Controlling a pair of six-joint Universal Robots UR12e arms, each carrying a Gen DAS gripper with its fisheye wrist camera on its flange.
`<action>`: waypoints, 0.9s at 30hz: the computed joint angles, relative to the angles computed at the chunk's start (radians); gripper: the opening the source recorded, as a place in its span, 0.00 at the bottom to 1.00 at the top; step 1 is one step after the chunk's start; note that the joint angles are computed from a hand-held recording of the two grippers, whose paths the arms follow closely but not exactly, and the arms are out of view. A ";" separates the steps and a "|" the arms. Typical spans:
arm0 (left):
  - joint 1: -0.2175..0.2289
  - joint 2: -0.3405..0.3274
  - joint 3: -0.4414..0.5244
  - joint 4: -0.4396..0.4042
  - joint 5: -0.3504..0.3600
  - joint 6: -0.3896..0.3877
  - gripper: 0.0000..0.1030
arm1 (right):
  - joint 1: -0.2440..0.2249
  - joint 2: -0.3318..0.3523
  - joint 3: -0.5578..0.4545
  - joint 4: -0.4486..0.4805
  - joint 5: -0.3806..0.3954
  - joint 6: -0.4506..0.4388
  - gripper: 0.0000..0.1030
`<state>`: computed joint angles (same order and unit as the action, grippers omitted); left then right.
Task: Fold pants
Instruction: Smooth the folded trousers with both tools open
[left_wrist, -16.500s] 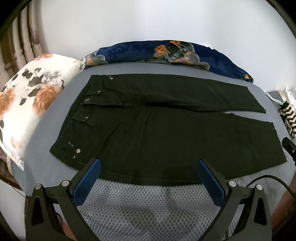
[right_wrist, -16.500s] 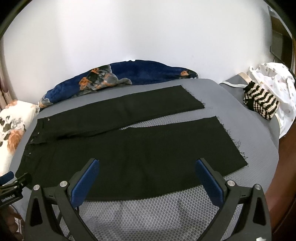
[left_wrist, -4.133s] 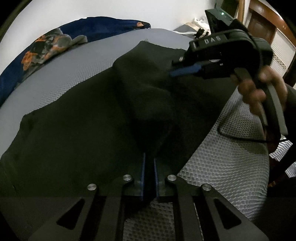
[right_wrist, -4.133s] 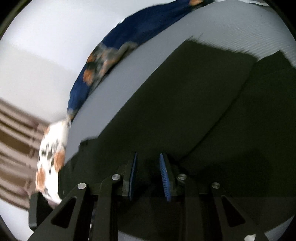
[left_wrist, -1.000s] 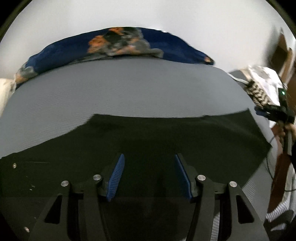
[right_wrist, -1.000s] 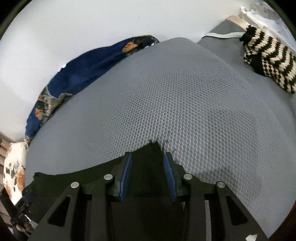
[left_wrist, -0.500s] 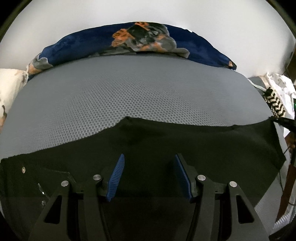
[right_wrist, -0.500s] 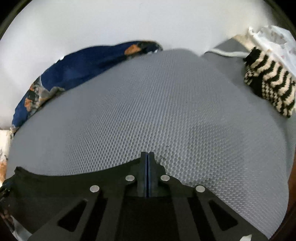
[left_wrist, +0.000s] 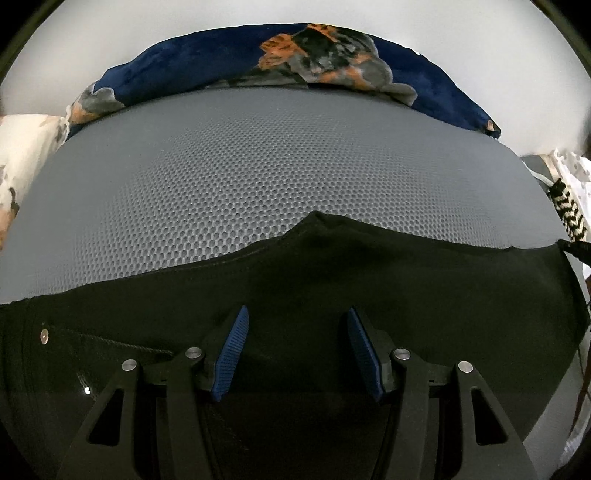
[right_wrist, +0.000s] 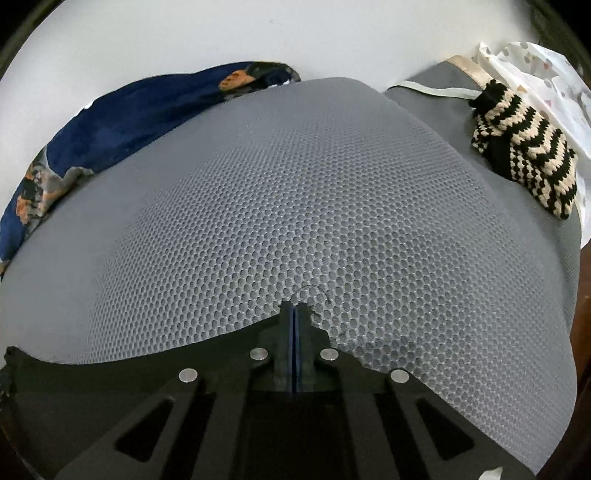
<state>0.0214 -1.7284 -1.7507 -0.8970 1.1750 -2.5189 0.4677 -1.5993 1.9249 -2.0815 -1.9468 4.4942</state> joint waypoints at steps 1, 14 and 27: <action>0.000 0.001 0.000 0.001 0.001 0.005 0.55 | -0.003 -0.002 -0.004 0.007 0.013 0.005 0.06; 0.108 0.052 -0.014 0.042 -0.060 -0.038 0.58 | 0.038 0.096 -0.175 -0.108 0.049 -0.210 0.20; 0.213 0.038 -0.020 0.116 0.021 -0.153 0.58 | 0.070 0.443 -0.560 -0.275 0.432 -0.674 0.31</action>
<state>0.2340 -1.6904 -1.7706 -0.7810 1.1961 -2.6720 0.5374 -1.1566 1.3653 -2.3561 -1.5146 3.8202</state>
